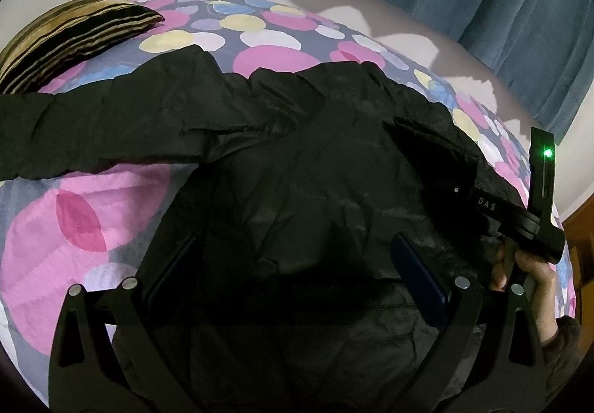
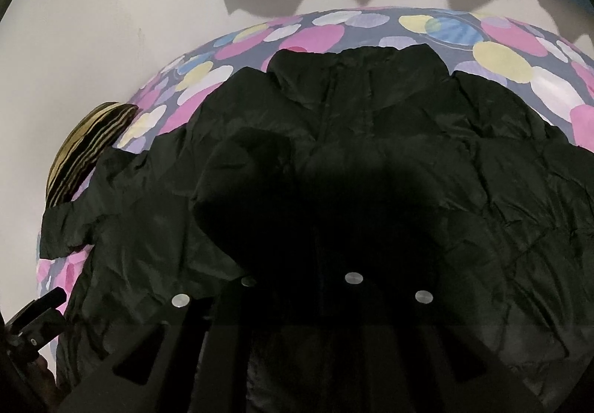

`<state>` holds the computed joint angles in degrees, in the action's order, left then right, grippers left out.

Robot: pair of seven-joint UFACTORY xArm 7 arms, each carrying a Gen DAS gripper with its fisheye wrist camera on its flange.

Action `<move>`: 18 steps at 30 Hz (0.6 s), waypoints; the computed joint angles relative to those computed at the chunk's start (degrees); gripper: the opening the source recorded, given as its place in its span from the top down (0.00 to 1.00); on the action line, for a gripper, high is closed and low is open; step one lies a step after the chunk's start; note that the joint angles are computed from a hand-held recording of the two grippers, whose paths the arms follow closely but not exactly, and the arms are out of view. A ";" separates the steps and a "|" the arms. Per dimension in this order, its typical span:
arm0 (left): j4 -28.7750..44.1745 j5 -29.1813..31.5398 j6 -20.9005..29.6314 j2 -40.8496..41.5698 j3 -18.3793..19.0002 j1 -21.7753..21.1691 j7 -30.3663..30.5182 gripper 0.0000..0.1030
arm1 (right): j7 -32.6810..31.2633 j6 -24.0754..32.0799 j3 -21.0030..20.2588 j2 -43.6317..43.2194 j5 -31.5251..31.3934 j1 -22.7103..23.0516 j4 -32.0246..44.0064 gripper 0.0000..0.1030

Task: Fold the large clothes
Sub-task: 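Carry the held sleeve across the jacket body with the right tool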

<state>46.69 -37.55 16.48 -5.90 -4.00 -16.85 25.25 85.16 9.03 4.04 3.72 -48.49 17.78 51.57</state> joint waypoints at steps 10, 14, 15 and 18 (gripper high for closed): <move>0.12 -0.03 0.46 0.25 -0.13 0.17 -0.09 0.02 | -1.00 -1.66 -0.24 0.61 0.87 0.24 -0.05 0.71; 0.17 -0.19 0.67 0.40 -0.19 0.23 -0.17 0.02 | -3.05 -1.28 -0.34 1.37 1.33 1.38 0.95 0.57; 0.20 -0.25 0.78 0.44 -0.20 0.24 -0.14 0.02 | -3.26 -0.65 -0.34 1.47 1.27 1.77 1.23 0.56; 0.19 -0.30 1.05 0.43 -0.23 0.31 -0.11 0.02 | -4.53 0.25 -0.29 1.79 1.95 2.28 1.73 0.54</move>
<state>46.88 -37.85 17.53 -5.47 -4.23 -16.54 25.14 80.62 9.27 3.75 5.51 -46.54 20.06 53.30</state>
